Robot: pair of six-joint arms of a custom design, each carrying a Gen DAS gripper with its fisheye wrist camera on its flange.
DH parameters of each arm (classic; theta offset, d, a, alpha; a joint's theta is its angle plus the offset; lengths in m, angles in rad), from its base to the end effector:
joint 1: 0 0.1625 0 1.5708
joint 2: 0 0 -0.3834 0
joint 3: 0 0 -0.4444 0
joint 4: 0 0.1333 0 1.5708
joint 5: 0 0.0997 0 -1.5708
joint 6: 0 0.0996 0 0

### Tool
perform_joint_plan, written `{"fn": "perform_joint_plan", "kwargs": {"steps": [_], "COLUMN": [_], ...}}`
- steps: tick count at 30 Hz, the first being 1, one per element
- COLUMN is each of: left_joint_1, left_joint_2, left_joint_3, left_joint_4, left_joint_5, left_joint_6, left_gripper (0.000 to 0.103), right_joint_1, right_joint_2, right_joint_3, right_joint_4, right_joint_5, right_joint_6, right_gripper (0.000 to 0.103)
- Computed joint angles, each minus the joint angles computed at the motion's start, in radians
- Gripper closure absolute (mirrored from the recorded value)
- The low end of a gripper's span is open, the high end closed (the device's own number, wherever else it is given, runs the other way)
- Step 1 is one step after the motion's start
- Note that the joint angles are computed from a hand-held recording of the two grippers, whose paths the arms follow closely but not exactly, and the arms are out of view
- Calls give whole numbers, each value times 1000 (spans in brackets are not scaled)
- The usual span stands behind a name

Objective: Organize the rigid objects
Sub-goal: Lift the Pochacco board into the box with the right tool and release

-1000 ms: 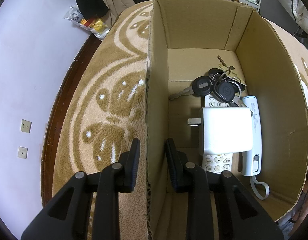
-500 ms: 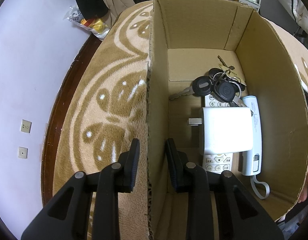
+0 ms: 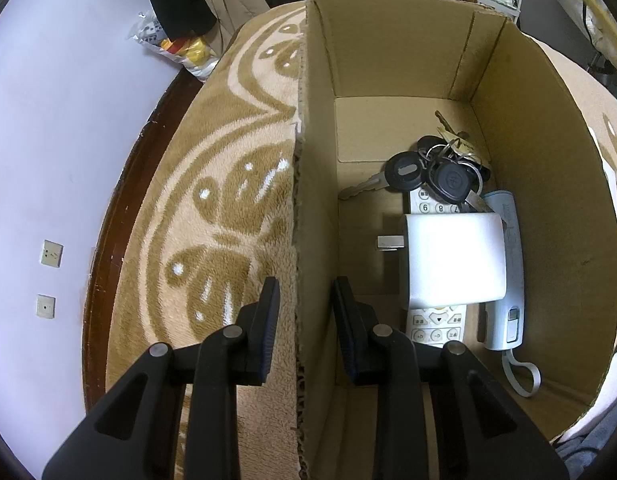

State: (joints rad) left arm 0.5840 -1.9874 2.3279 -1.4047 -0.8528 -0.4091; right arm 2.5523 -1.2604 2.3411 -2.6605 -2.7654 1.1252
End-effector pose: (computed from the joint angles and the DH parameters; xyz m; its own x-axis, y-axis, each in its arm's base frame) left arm -0.1528 -0.3393 0.2507 -0.4268 0.5462 -0.7208 0.6100 0.7623 0.2163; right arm 0.3770 -0.2031 0.0998 -0.8411 0.3719 0.3927 -0.1678 0.5109 -0.8431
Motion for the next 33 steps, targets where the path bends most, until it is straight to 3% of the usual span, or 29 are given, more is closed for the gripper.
{"fn": "perform_joint_plan", "kwargs": {"steps": [6, 11, 19, 25, 30, 32, 33], "left_joint_1": [11, 18, 28, 24, 24, 25, 27], "left_joint_2": [2, -2, 6, 1, 1, 1, 2], "left_joint_3": [-3, -4, -7, -6, -6, -8, -10], "left_joint_4": [-14, -19, -27, -22, -22, -22, -23], "left_joint_5": [-8, -13, -16, -14, -16, -18, -21], "left_joint_6": [9, 16, 17, 17, 18, 15, 13], "left_gripper": [76, 76, 76, 77, 76, 76, 76], "right_joint_1": [21, -3, -45, -40, -35, -29, -24], "right_joint_2": [62, 92, 83, 87, 97, 91, 90], "right_joint_3": [-45, -21, 10, -12, -23, -35, -41], "right_joint_4": [-83, -235, -232, -134, -148, -94, -73], "right_joint_5": [10, 67, 118, 94, 101, 94, 81], "right_joint_6": [-103, -191, -148, -118, -154, -157, -155], "right_gripper": [44, 44, 44, 44, 43, 39, 31]}}
